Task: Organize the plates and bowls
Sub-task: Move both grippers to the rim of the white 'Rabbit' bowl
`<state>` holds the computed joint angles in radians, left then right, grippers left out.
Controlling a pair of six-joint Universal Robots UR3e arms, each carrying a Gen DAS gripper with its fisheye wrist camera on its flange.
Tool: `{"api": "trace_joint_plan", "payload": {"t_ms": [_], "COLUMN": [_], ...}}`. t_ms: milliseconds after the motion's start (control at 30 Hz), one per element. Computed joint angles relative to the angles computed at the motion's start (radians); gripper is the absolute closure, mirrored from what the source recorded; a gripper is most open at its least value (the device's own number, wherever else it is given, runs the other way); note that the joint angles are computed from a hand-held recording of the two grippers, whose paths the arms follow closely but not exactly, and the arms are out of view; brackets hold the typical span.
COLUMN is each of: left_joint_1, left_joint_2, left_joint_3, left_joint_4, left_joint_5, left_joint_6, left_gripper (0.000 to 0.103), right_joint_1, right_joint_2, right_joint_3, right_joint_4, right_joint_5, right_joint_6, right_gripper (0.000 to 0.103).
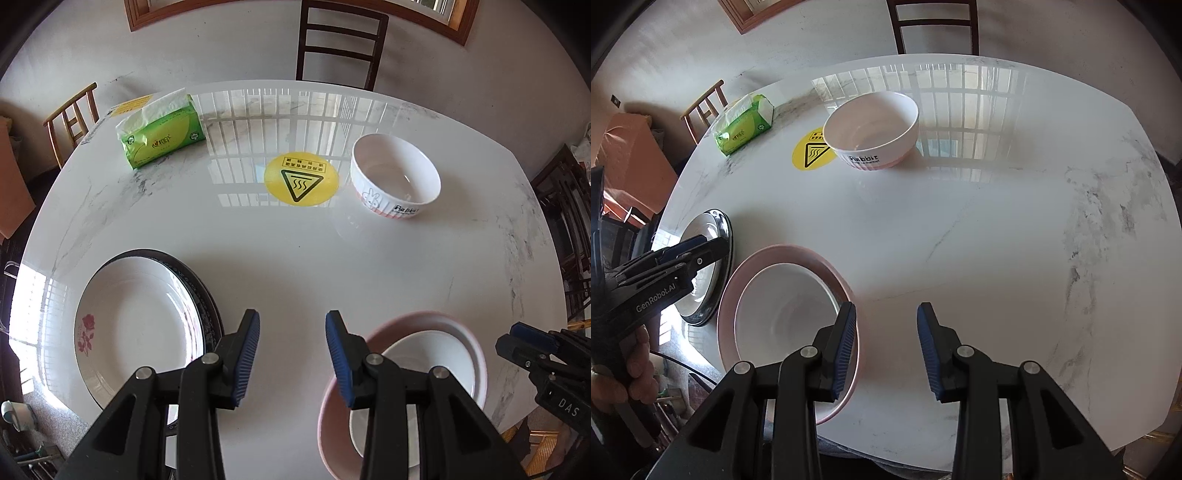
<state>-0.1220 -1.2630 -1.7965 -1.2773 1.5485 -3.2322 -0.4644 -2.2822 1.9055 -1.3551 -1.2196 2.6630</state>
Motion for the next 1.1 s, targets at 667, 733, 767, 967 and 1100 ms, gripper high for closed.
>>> {"api": "trace_joint_plan", "payload": {"t_ms": [667, 733, 767, 967, 1100], "left_joint_1": [0.090, 0.080, 0.077, 0.084, 0.060], "left_joint_2": [-0.324, -0.361, -0.374, -0.450, -0.545], "left_joint_3": [0.149, 0.188, 0.196, 0.278, 0.402], "left_joint_4": [0.170, 0.175, 0.192, 0.205, 0.165], "left_joint_5": [-0.093, -0.096, -0.099, -0.168, -0.148], "left_joint_6": [0.048, 0.057, 0.064, 0.076, 0.072], "left_gripper": [0.065, 0.065, 0.065, 0.065, 0.065], "right_joint_1": [0.067, 0.080, 0.092, 0.142, 0.177], "right_joint_2": [0.370, 0.411, 0.431, 0.543, 0.632], "right_joint_3": [-0.058, -0.082, -0.092, -0.156, -0.224], "right_joint_4": [-0.356, -0.376, -0.394, -0.487, -0.535], "right_joint_5": [0.017, 0.027, 0.024, 0.021, 0.003], "right_joint_6": [0.123, 0.133, 0.143, 0.187, 0.211], "right_gripper": [0.070, 0.070, 0.070, 0.070, 0.070]}}
